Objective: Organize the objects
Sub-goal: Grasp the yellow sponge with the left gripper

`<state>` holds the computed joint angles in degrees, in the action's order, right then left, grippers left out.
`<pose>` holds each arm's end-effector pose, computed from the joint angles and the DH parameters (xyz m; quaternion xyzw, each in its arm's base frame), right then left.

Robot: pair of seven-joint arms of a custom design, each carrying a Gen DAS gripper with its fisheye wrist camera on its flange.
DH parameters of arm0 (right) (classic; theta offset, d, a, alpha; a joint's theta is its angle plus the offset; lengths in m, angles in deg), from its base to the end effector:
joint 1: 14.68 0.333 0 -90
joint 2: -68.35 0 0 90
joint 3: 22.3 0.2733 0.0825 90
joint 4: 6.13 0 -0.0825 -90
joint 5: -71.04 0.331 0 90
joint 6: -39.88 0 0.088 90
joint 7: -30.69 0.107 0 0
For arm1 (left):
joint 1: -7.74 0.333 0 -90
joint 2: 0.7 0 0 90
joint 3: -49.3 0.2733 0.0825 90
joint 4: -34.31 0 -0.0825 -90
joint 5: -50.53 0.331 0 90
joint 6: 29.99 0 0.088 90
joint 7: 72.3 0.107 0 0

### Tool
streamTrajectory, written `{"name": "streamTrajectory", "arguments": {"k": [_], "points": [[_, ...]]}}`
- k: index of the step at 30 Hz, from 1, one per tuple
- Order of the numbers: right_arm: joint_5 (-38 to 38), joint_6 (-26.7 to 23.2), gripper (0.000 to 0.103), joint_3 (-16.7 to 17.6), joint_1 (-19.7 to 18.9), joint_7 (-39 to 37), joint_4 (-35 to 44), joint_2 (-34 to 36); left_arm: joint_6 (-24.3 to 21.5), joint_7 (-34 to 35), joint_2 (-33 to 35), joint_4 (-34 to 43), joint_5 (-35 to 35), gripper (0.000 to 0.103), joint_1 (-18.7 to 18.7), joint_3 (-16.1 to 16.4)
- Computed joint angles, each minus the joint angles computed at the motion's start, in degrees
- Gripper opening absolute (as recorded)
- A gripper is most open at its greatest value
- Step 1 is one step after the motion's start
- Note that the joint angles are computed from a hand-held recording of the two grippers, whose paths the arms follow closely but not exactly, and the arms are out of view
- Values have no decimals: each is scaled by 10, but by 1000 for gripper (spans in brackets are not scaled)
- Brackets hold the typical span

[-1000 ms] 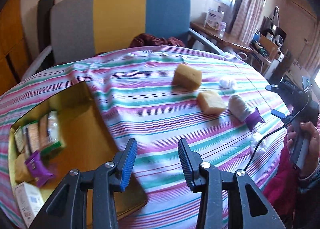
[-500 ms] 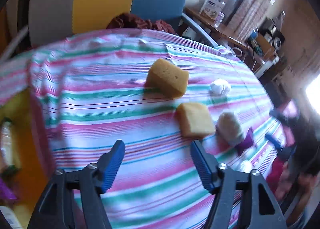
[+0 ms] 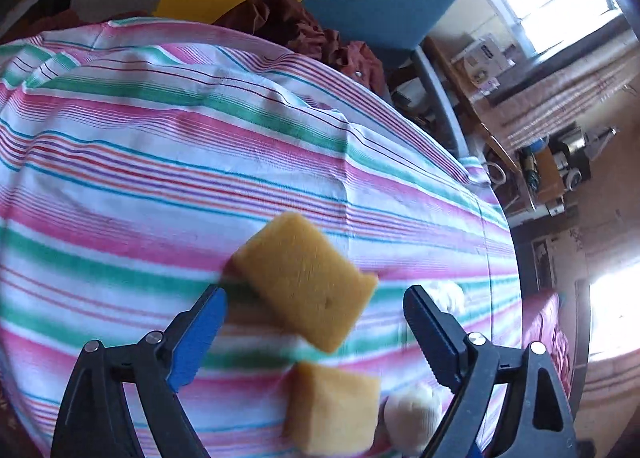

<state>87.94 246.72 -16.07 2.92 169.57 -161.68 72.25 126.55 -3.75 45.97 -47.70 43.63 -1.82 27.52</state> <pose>0.4060 0.1391 0.3094 -0.3612 0.8437 -0.0644 0.3919 0.6275 -0.2991 0.2904 0.7110 -0.6356 0.2941 0.0636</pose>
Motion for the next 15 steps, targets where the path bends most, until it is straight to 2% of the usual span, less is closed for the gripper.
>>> {"name": "streamTrajectory", "arguments": {"k": [3,4,6,7,8,13,15], "points": [[-64,8,90,1,-19,43,-1,5,-58,-36,66,110,7,91,-30,21],[-84,7,90,1,-25,55,0,7,-94,-48,93,157,14,90,-42,32],[-120,11,90,2,-37,80,1,10,-116,-59,119,198,16,89,-51,38],[-123,12,90,2,-37,80,0,11,-110,-64,111,188,24,70,-56,47],[-116,13,90,1,-35,75,0,10,-117,-63,105,186,35,60,-61,54],[-130,18,90,1,-40,86,-2,11,-33,10,26,28,19,52,-7,12],[-141,15,90,1,-42,93,0,12,-4,14,-23,-45,35,52,-8,25]]}}
